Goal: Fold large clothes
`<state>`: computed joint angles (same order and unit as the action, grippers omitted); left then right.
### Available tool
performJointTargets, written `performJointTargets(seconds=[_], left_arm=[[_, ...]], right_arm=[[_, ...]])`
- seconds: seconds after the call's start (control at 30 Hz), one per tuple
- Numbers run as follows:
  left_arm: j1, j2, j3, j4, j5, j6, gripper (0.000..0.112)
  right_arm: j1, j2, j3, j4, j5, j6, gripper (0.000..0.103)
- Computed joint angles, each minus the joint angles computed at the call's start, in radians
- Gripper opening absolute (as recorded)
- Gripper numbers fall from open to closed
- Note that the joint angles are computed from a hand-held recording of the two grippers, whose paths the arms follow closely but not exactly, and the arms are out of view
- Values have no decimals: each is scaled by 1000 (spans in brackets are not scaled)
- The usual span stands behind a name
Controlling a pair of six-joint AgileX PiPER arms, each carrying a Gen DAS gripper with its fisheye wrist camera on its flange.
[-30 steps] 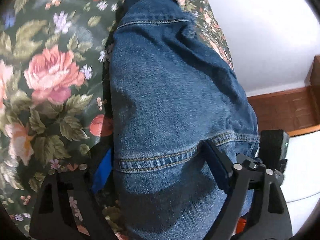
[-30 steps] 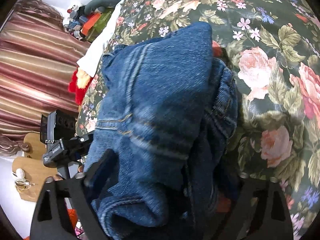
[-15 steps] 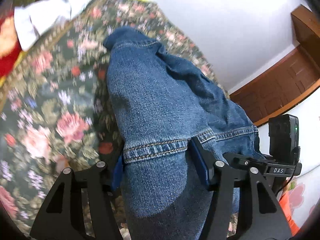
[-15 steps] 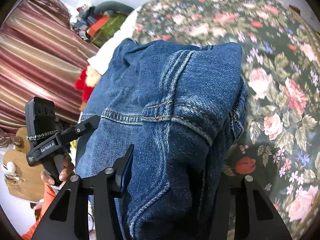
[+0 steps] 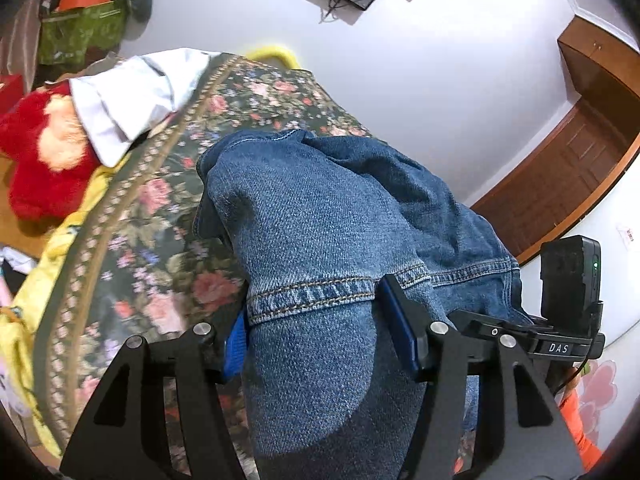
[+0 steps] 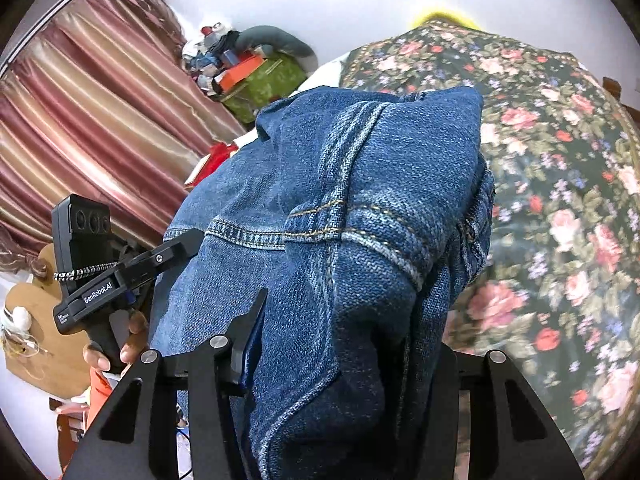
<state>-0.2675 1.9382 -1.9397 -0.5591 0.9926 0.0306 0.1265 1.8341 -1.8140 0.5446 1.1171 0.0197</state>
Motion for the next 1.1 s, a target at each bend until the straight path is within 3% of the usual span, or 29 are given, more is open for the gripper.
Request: performJointTargets(seconds=[0.37, 0.77, 0.87, 0.97, 1.1], left_arm=[[127, -95, 360, -83, -68, 152, 60], [139, -121, 631, -95, -242, 286, 60], [120, -120, 634, -66, -268, 267, 61], [94, -128, 641, -14, -297, 230, 61], [45, -177, 659, 166, -332, 114, 61]], right_arm=[[139, 69, 157, 27, -137, 39, 47], [193, 161, 248, 17, -239, -35, 48], [178, 167, 255, 37, -228, -55, 49], [156, 171, 243, 37, -182, -56, 58], [134, 130, 237, -58, -114, -22, 62]])
